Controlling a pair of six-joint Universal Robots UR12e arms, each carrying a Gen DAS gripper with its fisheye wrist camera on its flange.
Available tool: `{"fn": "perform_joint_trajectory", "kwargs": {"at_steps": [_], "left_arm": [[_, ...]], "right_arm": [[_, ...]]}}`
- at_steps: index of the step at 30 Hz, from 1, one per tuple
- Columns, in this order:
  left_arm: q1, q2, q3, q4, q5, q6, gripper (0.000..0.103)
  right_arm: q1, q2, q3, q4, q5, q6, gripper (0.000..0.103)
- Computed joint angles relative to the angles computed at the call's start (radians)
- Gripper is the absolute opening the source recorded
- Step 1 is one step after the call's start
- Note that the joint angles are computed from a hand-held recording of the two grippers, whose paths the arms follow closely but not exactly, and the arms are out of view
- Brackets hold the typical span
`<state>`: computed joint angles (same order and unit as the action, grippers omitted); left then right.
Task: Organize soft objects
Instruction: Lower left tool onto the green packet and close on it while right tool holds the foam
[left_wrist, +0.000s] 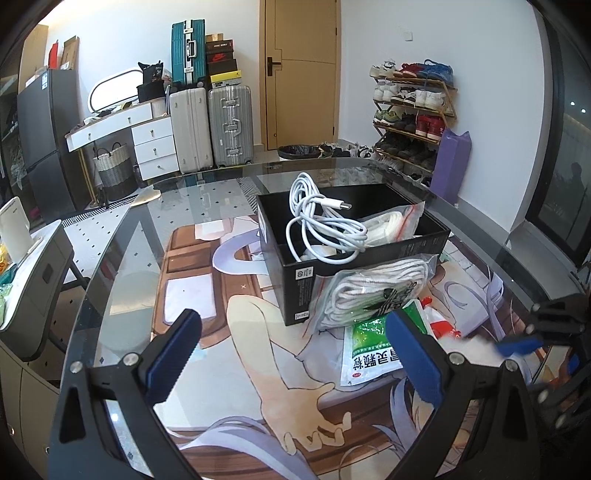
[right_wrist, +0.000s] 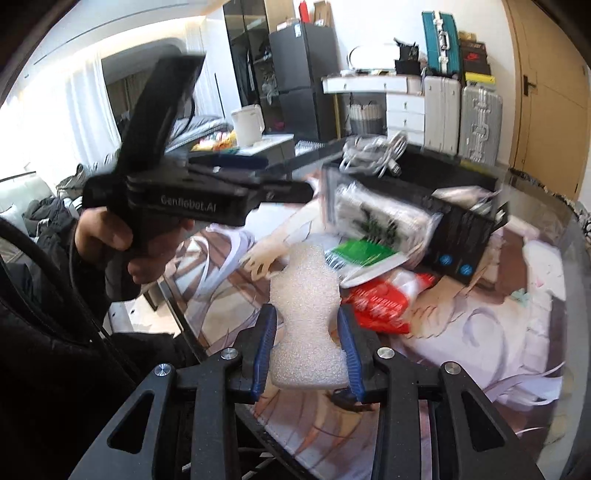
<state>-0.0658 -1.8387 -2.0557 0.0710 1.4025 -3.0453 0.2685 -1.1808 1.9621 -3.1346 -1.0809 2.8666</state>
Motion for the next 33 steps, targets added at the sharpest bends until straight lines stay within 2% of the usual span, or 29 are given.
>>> {"fn": "perform_joint_trajectory", "kwargs": {"at_steps": [9,12,18,24,29,33], "left_arm": [[0.001,-0.005,0.009,-0.056,-0.044,-0.002,0.100],[0.002,-0.008,0.020,-0.112,-0.085,0.000,0.100],[-0.009,-0.020,0.036,-0.172,-0.119,0.016,0.100],[-0.009,-0.031,0.053,-0.226,-0.183,-0.004,0.100],[-0.017,-0.039,0.063,-0.238,-0.197,-0.002,0.100],[-0.026,-0.050,0.085,-0.278,-0.208,0.007,0.100]], "right_arm": [[-0.034,-0.031,0.033,-0.126,-0.049,0.059,0.035],[-0.041,-0.029,0.032,-0.141,-0.071,0.086,0.035],[-0.039,-0.021,0.024,-0.142,-0.086,0.107,0.035],[-0.038,-0.013,0.018,-0.140,-0.090,0.112,0.035],[-0.039,-0.010,0.017,-0.137,-0.093,0.120,0.035],[-0.039,-0.009,0.017,-0.133,-0.093,0.123,0.035]]}}
